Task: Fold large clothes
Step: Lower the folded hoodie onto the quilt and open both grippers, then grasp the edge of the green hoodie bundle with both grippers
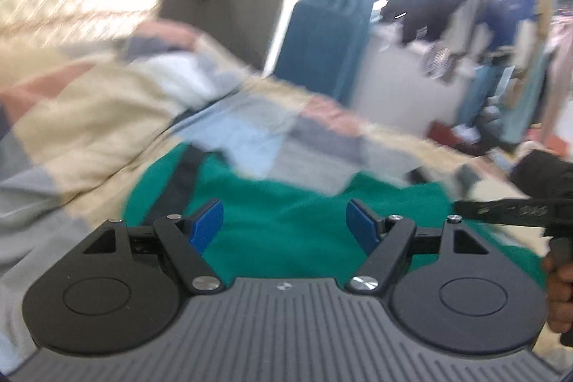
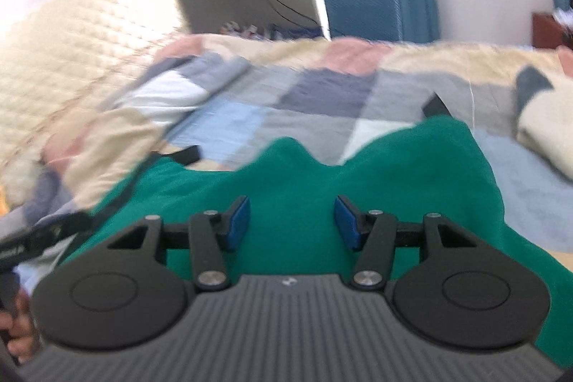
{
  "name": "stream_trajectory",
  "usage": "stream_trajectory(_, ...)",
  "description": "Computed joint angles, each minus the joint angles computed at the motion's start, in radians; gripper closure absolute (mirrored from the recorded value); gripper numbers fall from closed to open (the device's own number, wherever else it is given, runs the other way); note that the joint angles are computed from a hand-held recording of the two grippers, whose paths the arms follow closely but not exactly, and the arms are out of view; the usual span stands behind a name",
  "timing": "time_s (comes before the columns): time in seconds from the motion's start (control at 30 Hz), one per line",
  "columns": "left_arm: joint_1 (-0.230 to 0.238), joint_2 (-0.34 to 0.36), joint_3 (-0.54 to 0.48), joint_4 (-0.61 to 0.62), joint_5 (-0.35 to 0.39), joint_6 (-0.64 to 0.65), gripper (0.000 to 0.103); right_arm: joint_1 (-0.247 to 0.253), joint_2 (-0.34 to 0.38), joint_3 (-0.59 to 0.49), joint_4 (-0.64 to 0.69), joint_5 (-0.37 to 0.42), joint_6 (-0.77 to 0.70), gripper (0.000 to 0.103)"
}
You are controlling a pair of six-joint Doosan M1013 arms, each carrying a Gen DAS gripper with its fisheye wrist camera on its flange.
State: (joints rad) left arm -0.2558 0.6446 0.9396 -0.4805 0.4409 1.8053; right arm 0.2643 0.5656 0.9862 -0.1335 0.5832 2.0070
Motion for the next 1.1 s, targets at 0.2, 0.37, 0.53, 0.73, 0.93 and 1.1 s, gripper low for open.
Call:
stream_trajectory(0.2,-0.021,-0.007,0.004,-0.159,0.070,0.215,0.024,0.036,-0.028,0.040,-0.015,-0.021,-0.123,0.057)
stream_trajectory(0.37,-0.033,0.041,-0.058,-0.004,0.208,0.105,0.026,0.035,-0.006,0.013,0.041,0.045,-0.189,0.057)
stream_trajectory(0.53,-0.050,0.061,-0.079,0.099,0.251,0.064,0.025,0.030,0.020,-0.004,0.136,0.111,-0.272,0.058)
stream_trajectory(0.73,-0.045,0.084,-0.104,0.096,0.272,0.046,0.025,0.026,0.039,-0.021,0.167,0.123,-0.275,0.058)
stream_trajectory(0.93,-0.043,0.064,-0.075,0.077,0.241,0.045,0.025,0.023,0.026,-0.003,0.182,0.102,-0.268,0.059)
stream_trajectory(1.1,-0.036,0.037,-0.063,0.090,0.256,-0.070,0.024,0.017,-0.016,0.050,0.226,0.045,-0.245,0.059)
